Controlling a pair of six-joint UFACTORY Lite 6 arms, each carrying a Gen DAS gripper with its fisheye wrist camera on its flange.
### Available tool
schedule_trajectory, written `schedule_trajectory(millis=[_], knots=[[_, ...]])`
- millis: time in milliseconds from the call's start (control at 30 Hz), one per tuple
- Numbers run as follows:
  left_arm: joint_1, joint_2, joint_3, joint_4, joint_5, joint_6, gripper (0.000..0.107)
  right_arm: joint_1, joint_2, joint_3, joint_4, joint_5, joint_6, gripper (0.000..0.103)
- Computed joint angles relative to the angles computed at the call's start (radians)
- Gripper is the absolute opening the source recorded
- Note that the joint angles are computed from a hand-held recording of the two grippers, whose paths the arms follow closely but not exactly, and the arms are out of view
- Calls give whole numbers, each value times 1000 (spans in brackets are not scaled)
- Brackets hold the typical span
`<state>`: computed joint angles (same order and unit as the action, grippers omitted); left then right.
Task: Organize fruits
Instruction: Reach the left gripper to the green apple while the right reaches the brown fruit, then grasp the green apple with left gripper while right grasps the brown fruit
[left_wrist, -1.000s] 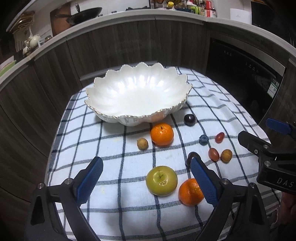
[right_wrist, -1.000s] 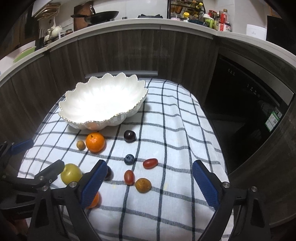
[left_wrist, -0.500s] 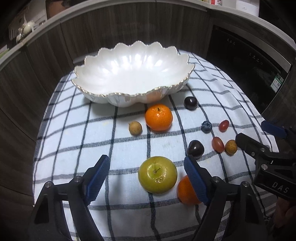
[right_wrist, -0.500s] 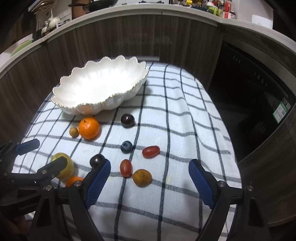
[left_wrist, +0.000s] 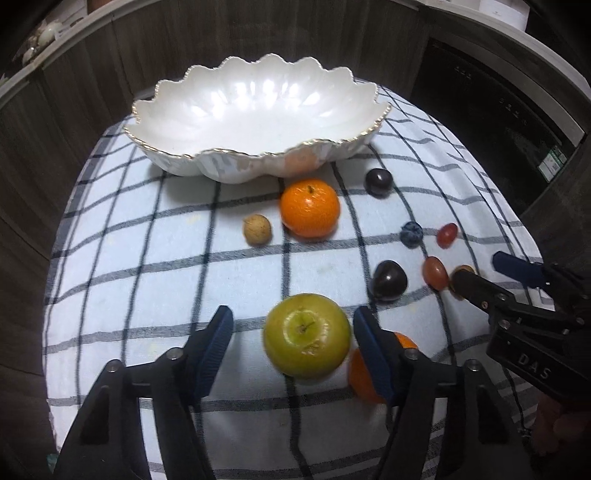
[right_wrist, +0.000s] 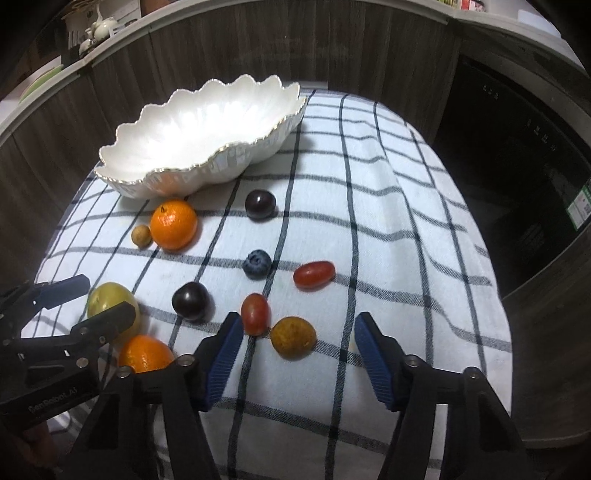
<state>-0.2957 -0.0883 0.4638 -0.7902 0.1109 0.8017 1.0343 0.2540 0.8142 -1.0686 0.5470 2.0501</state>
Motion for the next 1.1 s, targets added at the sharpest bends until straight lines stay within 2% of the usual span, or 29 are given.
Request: schedule_trajectory(millis=[200,333,467,633,900,1100], knots=[[-13,23,7,-78,6,80,58,-31,-2,-36,-22,-65,46,50],[-9,46,19,-113,21,119,48,-50,12,-39,-41,-106,59,44],[-7,47,21,-107,26,124,48,-55,21,-37,-66,-117,77,42],[-9,47,19,-130,20,158,48,-68,17,-47,-117,-148,122,30],[-13,8,-1,-143,17,174,48,-57,-9,-62,-142,-138,151,30],[-7,-46,-16,-67,27,106,48,-42,-31,-61,-115,-110,124,30]])
